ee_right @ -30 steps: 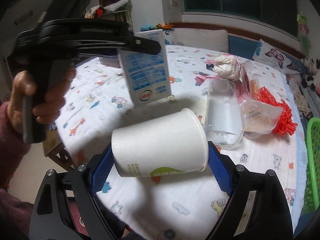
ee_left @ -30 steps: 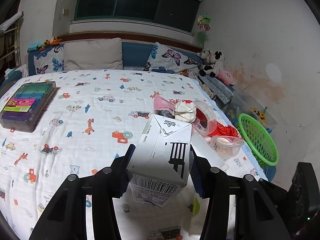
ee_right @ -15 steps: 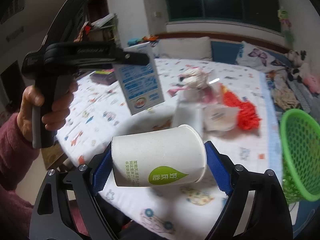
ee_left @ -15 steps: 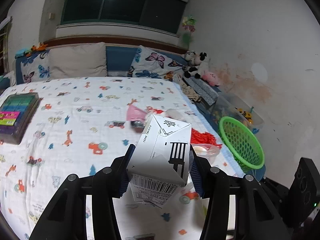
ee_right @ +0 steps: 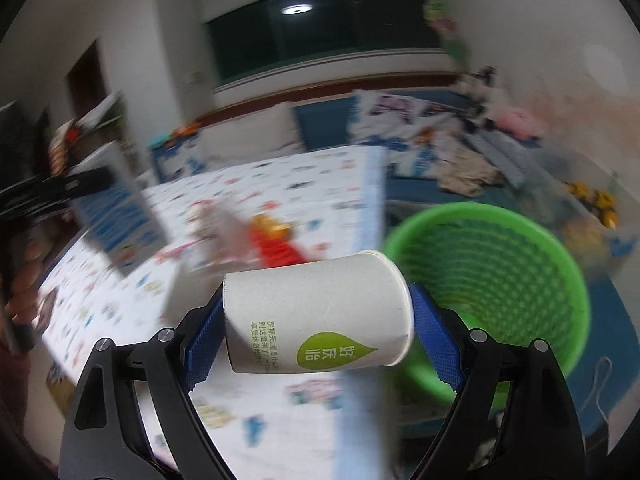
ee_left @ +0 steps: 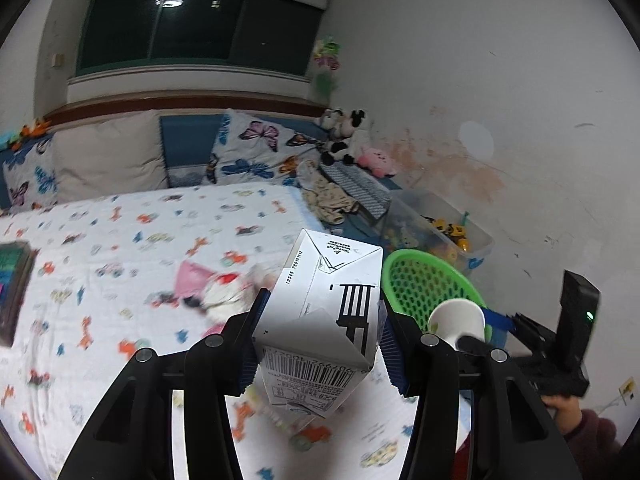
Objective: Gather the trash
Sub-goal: 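Release the paper cup into the basket with the right tool while the left carries the carton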
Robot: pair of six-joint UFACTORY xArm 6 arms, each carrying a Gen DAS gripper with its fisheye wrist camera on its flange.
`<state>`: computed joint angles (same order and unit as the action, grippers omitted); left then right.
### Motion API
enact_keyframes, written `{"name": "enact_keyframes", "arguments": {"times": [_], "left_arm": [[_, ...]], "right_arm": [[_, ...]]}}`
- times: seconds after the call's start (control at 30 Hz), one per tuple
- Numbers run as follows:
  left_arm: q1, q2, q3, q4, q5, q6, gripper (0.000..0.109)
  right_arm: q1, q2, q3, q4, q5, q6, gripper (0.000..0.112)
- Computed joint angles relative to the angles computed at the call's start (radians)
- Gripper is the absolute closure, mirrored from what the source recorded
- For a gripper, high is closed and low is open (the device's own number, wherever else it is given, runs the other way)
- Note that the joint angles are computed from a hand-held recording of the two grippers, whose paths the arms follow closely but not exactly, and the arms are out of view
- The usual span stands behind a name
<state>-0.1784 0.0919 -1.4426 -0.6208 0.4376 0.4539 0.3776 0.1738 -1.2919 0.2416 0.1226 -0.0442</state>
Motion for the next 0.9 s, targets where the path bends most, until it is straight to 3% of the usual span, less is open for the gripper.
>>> {"name": "enact_keyframes", "arguments": {"times": [0.1,0.2,0.5,0.9], "left_arm": [[-0.023,0.043,-0.066,0.029,0.014,-0.023,0.059],[-0.049,0.092,-0.136,0.058,0.024,-0.040,0.059],[-0.111,0.282,-0.394,0.153,0.122,-0.113,0.059],[-0.172,0.572,-0.795,0.239,0.280,-0.178,0.059]], "right_arm": [[-0.069,0.019,-0.012,-0.140,0.016,0.148,0.027],[-0.128,0.051,-0.035,-0.177,0.042,0.217,0.027],[-0.209,0.157,-0.118,-0.048,0.114,0.176,0.027],[-0.247,0.226,-0.177,-0.052,0.118,0.188,0.021]]}}
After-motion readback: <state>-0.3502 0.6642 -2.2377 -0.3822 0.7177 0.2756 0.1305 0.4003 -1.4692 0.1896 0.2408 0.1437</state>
